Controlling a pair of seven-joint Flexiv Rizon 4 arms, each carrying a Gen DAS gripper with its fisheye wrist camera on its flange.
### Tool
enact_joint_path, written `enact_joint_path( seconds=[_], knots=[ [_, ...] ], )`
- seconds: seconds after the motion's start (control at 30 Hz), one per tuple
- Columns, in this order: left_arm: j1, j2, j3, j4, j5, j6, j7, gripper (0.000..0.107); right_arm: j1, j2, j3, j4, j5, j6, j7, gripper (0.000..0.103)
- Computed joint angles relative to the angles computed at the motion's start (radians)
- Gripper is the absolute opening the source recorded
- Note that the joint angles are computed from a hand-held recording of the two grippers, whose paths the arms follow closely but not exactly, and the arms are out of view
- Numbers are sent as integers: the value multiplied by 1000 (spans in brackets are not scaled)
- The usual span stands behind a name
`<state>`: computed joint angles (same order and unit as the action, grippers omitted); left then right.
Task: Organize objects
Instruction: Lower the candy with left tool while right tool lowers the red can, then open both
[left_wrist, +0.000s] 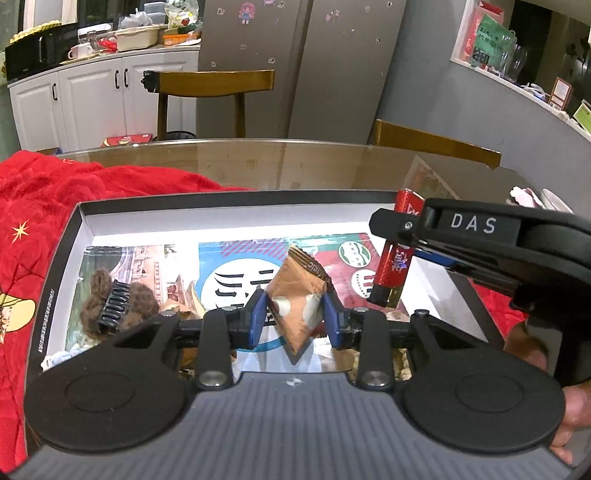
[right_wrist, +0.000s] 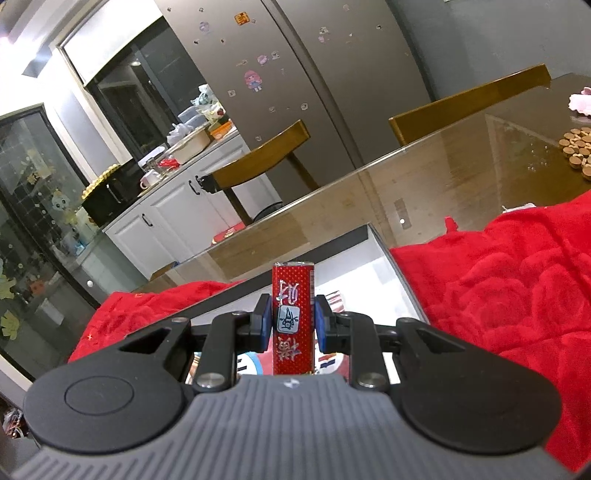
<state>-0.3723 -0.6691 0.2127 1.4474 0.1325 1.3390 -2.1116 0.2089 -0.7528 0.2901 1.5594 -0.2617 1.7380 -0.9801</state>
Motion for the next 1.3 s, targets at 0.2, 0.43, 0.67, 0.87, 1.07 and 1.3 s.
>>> enact_joint_path(
  seconds=[0.2,0.43,0.67,0.87,1.07,1.3],
  knots=[
    [16,-1,-24,2,-17,-18,11,39,38,3,-49,-3,20,-50,17,27],
    [15,-3,-25,1,-20,-19,13,39,39,5,-39,6,33,-81,-2,27],
    [29,-2,-46,1,-38,-34,29,39,59,23,-55,17,52,-117,-12,27],
    [22,-3,-39,-3,-33,-40,22,39,-5,7,38,-12,83,-154,-50,27],
    [42,3,-70,10,-48,-28,54,39,-14,2,56,-27,118,-170,-85,30],
    [48,7,-78,14,-71,-40,64,40,-21,6,70,-38,148,-185,-119,36]
  ],
)
